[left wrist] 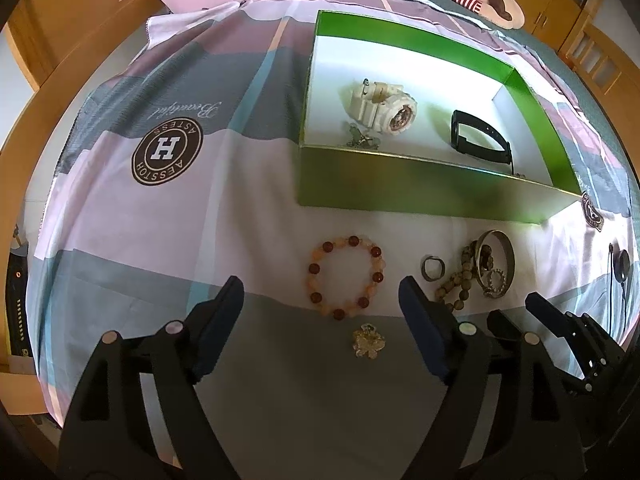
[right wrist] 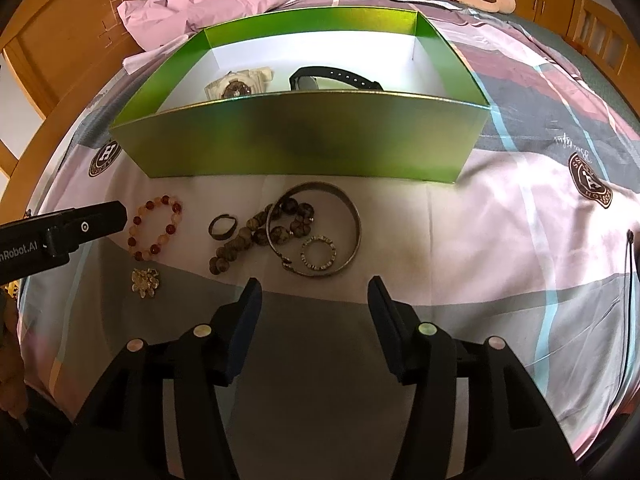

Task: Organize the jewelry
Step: 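Grasp the brown bead strand beside the silver bangle with the right tool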

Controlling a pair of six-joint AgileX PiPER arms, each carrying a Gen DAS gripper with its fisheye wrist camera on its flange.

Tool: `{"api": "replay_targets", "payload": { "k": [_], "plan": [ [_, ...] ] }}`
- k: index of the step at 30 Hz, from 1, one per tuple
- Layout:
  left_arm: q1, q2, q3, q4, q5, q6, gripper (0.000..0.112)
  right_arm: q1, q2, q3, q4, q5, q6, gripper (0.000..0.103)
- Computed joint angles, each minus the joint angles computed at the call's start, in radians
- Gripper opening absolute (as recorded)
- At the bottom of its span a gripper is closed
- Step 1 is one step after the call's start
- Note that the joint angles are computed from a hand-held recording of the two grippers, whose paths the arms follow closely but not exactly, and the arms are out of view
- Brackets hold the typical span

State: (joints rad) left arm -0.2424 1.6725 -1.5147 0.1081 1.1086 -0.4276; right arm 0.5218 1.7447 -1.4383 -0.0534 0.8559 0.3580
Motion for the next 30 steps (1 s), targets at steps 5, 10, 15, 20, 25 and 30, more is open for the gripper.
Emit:
{"api": "replay_targets", "payload": {
  "k": [5, 10, 15, 20, 25, 30],
  "plan": [
    [0.012, -0.004, 0.002, -0.004, 0.0, -0.006, 0.08, 0.002, -0.004, 0.004, -0.003, -0.007, -0.002, 0.055],
    [0.015, 0.003, 0.0, -0.005, 0.004, -0.008, 0.08, 0.025, 0.02, -0.031, -0.024, -0.021, -0.017, 0.049],
    [0.015, 0.01, -0.002, -0.005, 0.009, -0.01, 0.08, 0.061, 0.055, -0.097, -0.018, -0.018, -0.053, 0.045],
    [0.027, 0.011, -0.001, -0.009, 0.01, -0.02, 0.081, 0.083, 0.154, -0.201, 0.032, 0.021, -0.107, 0.029],
    [0.042, 0.011, 0.0, -0.021, 0.009, -0.018, 0.081, 0.084, 0.17, -0.192, -0.013, 0.007, -0.048, 0.015],
    [0.092, 0.002, 0.004, -0.076, -0.001, 0.005, 0.081, 0.034, 0.095, -0.103, 0.074, -0.012, -0.103, 0.008]
  ]
}}
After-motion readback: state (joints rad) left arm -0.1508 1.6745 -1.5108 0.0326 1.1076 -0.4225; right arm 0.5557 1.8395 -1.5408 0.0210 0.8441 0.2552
